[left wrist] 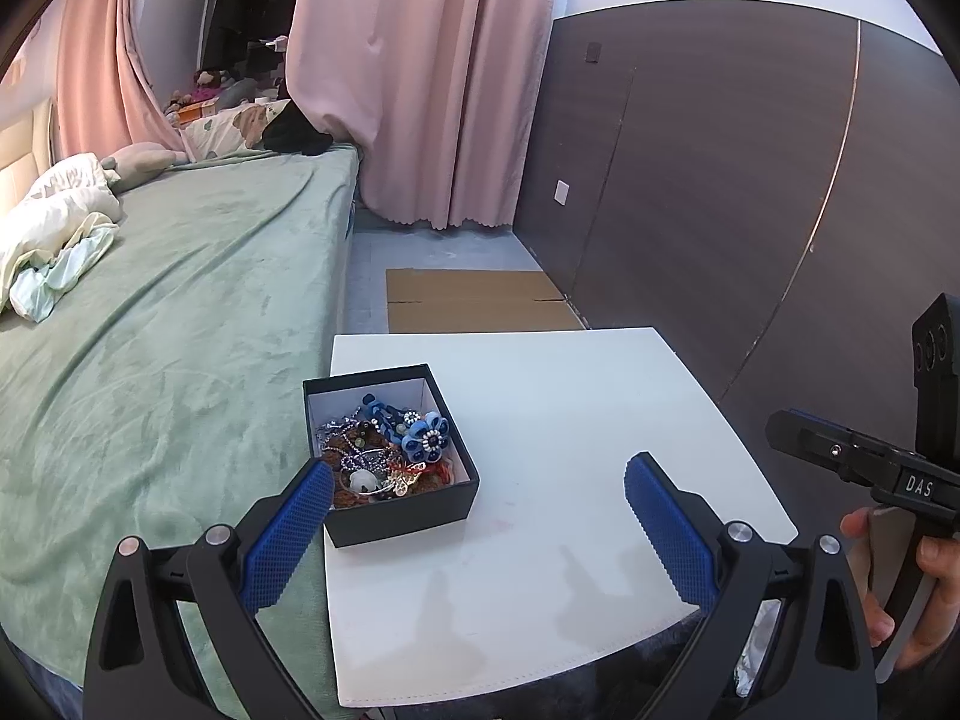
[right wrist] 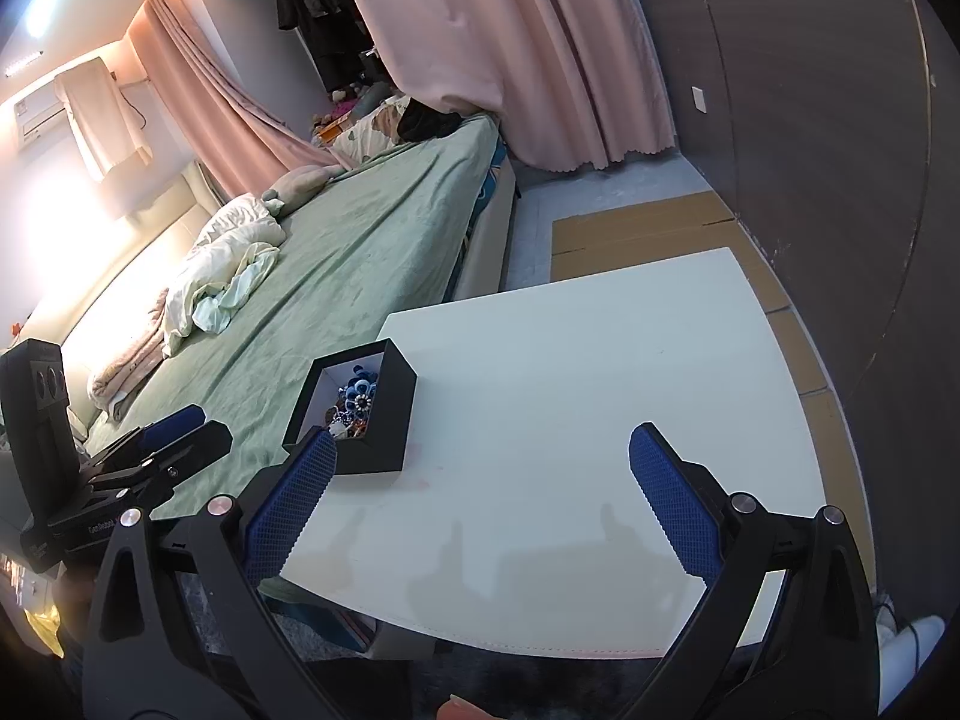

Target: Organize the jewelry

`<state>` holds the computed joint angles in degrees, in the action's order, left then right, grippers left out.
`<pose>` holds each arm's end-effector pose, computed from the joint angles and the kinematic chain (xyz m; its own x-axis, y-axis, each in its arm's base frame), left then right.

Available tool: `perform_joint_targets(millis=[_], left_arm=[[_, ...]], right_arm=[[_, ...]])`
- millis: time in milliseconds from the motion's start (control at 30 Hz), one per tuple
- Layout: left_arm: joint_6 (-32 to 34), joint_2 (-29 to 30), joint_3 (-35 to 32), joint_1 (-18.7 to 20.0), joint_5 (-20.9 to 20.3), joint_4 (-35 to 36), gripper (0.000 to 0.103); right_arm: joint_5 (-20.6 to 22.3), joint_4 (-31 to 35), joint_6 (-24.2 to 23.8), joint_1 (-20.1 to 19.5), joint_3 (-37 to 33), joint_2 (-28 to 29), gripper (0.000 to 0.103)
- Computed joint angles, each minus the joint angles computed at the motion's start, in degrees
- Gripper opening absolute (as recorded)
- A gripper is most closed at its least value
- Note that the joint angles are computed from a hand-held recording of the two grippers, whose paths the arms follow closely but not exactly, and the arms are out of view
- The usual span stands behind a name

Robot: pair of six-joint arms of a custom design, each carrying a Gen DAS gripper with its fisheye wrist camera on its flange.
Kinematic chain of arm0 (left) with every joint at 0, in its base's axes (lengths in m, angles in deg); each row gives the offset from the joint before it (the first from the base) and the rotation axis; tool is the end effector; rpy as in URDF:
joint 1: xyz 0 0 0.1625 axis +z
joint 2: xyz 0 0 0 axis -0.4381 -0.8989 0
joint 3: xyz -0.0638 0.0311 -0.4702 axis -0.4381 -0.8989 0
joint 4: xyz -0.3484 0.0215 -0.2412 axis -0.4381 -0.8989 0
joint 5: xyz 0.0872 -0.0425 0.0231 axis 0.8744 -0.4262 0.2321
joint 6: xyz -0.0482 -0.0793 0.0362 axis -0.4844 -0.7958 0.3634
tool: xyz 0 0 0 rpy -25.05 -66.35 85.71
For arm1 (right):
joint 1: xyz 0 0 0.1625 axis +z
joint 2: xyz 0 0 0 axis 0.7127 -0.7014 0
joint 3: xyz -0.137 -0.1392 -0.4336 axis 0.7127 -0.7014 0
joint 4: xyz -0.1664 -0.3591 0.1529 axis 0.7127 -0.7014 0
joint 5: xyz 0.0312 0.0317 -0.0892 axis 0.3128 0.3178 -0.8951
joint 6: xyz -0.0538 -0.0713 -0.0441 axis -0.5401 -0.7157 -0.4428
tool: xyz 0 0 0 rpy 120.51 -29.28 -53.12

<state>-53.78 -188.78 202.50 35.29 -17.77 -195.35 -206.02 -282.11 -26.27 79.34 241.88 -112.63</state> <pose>-0.1624 -0.2394 0.2229 -0.7888 0.2166 -0.5751 0.5600 0.6389 -0.5274 0.2579 -0.2319 0.1159 -0.8998 -0.1765 0.3990 -0.4061 0.6730 -0.6182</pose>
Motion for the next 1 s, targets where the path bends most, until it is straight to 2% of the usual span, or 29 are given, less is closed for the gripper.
perform_joint_targets(millis=[633, 1000], left_arm=[[-0.45, -0.19, -0.24, -0.03, 0.24, 0.52, 0.094], [-0.87, -0.40, -0.63, -0.88, 0.89, 2.33, 0.094]], right_arm=[[-0.78, -0.02, -0.61, 0.51, 0.03, 0.18, 0.098], [-2.61, 5.26, 1.80, 2.48, -1.48, -0.76, 0.098]])
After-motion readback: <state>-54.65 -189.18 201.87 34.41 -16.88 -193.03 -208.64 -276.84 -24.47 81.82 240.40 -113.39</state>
